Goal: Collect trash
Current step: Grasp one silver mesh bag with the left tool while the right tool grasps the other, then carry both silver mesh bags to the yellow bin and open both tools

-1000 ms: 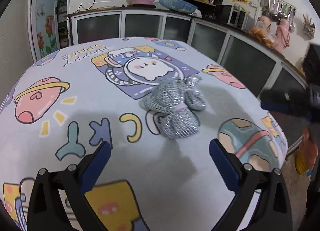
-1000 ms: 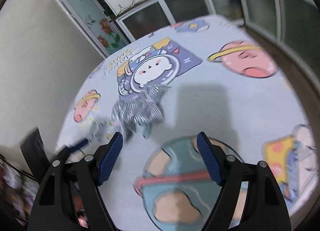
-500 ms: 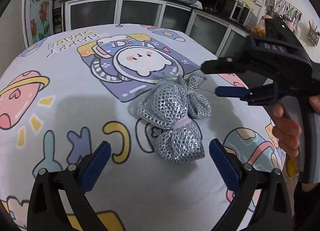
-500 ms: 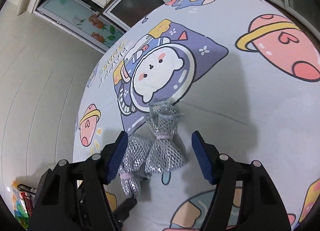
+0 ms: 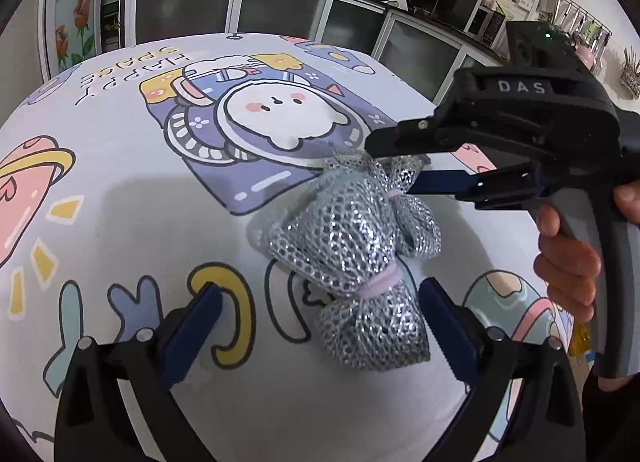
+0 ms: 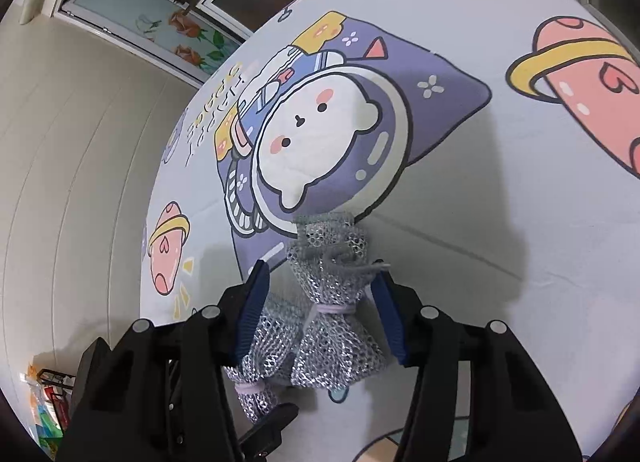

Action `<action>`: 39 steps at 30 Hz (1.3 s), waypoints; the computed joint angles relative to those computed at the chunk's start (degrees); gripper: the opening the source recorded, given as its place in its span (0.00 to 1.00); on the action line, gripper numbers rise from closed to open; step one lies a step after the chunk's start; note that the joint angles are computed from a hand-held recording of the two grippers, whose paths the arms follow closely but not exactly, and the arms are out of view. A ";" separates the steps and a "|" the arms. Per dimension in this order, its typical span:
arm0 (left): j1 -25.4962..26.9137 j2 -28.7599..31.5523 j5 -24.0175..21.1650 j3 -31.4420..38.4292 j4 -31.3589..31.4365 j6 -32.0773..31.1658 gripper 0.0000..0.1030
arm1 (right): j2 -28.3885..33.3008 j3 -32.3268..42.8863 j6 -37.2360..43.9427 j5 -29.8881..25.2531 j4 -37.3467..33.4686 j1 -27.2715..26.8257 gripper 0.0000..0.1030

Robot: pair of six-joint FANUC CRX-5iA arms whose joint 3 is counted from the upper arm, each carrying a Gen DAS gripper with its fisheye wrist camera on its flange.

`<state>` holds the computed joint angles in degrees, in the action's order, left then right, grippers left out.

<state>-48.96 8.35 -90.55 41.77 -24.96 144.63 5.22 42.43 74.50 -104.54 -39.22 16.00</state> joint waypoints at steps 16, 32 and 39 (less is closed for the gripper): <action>-0.67 -2.90 0.19 -2.09 -0.79 2.74 0.22 | -2.31 -1.20 1.42 1.90 2.45 0.96 0.14; -12.23 -2.78 -7.17 4.25 -12.14 3.87 0.22 | -10.70 -5.02 5.51 -0.80 -1.38 -6.37 0.14; -15.93 -0.48 -6.29 6.02 -12.49 5.57 0.22 | -17.99 -10.28 10.64 -3.41 -4.94 -16.50 0.14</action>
